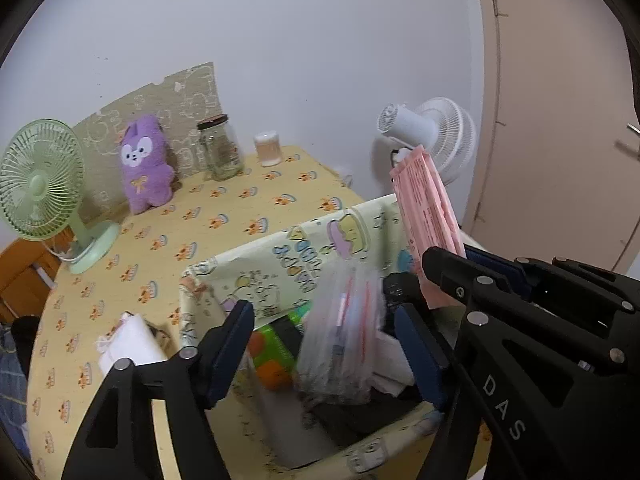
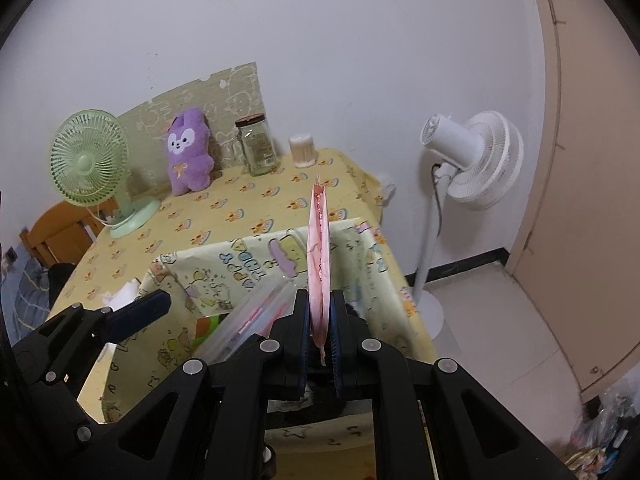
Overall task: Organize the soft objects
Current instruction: 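Lower the straw bag and pink pack into the box and open both tools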
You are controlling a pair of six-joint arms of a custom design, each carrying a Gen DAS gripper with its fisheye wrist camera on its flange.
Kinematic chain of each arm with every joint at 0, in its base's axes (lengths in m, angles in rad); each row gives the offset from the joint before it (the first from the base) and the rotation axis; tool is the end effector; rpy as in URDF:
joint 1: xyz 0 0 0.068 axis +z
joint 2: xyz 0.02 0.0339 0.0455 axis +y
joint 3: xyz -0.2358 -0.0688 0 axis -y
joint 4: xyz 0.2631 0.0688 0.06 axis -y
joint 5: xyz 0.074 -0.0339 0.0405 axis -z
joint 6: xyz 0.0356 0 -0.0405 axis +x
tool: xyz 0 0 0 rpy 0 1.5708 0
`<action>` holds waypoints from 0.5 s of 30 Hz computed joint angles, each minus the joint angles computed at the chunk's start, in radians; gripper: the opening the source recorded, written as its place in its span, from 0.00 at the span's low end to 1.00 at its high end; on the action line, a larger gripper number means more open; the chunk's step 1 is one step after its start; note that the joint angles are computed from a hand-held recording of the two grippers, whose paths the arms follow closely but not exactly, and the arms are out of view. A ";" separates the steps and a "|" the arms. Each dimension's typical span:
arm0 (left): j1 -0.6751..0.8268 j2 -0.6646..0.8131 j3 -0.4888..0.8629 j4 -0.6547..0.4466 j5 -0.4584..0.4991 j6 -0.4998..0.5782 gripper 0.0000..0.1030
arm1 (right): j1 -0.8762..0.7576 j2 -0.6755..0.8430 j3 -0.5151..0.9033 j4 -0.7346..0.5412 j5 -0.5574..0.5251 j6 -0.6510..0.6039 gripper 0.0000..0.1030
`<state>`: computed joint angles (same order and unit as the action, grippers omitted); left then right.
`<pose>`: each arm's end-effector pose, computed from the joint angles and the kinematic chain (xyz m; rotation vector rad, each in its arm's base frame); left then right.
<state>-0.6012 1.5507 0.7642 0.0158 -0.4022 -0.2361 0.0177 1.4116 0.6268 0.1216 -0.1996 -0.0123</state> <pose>0.2719 -0.1696 0.1310 0.2186 2.2563 0.0324 0.2968 0.0123 0.1358 -0.1421 2.2235 0.2258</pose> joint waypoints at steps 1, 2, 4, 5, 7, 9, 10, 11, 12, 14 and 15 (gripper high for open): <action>0.001 -0.002 -0.002 -0.008 -0.011 0.002 0.77 | 0.003 0.009 0.005 -0.002 -0.009 0.005 0.11; 0.003 -0.002 -0.002 -0.015 -0.017 0.004 0.77 | 0.005 0.026 0.013 -0.007 -0.026 0.011 0.11; 0.009 0.000 -0.002 -0.025 -0.024 0.004 0.79 | 0.009 0.048 0.023 -0.011 -0.046 0.020 0.11; 0.013 0.003 -0.002 -0.032 -0.025 0.003 0.79 | 0.015 0.057 0.027 -0.011 -0.047 0.023 0.11; 0.023 0.008 -0.003 -0.041 -0.023 0.000 0.79 | 0.025 0.077 0.036 -0.012 -0.051 0.028 0.11; 0.035 0.013 -0.004 -0.044 -0.014 0.000 0.79 | 0.034 0.100 0.046 -0.011 -0.056 0.033 0.11; 0.037 0.011 -0.009 -0.037 -0.009 0.003 0.79 | 0.039 0.103 0.046 -0.003 -0.051 0.037 0.12; 0.038 0.007 -0.013 -0.030 -0.006 0.006 0.79 | 0.041 0.103 0.045 0.001 -0.044 0.039 0.12; 0.039 0.008 -0.014 -0.027 0.000 0.006 0.81 | 0.043 0.105 0.047 0.001 -0.039 0.039 0.12; 0.039 0.015 -0.009 -0.024 0.008 0.006 0.82 | 0.042 0.112 0.055 -0.006 -0.027 0.033 0.13; 0.038 0.018 -0.009 -0.022 0.010 0.007 0.82 | 0.044 0.111 0.056 -0.008 -0.014 0.031 0.16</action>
<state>-0.5628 1.5683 0.7557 -0.0059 -0.3923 -0.2292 0.0621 1.5222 0.6829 0.1132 -0.2134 0.0183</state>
